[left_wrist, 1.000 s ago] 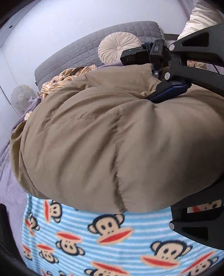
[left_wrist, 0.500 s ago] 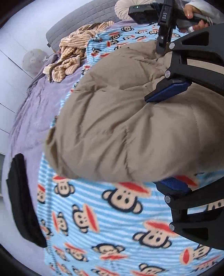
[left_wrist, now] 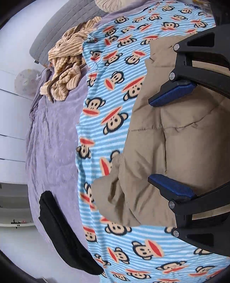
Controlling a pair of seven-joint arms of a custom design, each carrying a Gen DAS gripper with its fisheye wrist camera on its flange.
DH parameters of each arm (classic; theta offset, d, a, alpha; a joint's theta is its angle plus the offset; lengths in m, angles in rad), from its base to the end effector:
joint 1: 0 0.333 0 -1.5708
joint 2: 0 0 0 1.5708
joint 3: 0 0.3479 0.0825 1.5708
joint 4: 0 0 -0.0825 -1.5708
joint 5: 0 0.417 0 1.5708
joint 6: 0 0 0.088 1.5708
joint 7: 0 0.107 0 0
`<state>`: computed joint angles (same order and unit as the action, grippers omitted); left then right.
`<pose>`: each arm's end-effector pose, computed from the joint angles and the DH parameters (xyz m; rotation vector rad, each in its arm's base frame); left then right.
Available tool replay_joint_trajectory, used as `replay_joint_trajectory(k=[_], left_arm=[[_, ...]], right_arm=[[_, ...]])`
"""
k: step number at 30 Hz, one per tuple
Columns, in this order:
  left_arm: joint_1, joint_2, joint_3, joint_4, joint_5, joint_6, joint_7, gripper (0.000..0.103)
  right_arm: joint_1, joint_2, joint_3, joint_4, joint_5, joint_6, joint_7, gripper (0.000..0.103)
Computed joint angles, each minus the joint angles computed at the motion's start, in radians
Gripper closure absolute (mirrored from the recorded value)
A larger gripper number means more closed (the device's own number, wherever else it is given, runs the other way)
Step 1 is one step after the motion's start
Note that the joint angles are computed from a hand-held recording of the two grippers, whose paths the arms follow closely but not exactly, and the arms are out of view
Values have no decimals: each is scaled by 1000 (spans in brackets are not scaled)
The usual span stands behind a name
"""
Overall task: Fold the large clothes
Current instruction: 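Lay the folded jacket on the blanket and open both tools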
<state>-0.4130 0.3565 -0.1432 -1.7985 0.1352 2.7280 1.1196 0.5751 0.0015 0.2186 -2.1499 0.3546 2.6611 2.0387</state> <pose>0.6177 -0.3767 0.4291 -1.8060 2.1843 -0.7913 0.4313 0.4243 0.4691 -1.8861 1.7891 0.2132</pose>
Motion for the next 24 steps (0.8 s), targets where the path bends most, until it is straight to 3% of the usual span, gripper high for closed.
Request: replay_joint_trajectory(k=[5,13,19,24], left_arm=[[-74,67,32,67,72,-28,-61,23],[-88,86,36,100,115,-76,-92,23],[-81,-8,24,27,157,-113,-101,23],[-31,-121,-18,-75,117,-162,-114,23]], right_arm=[[6,-15,4,-67,-249,-96,208,84],[-5,-45,-16,-169,-239,-3,180,84],[-10,-18,-16,-163,-243,20,213,84],[-29,30,-22,-141,-183,46,165,84]])
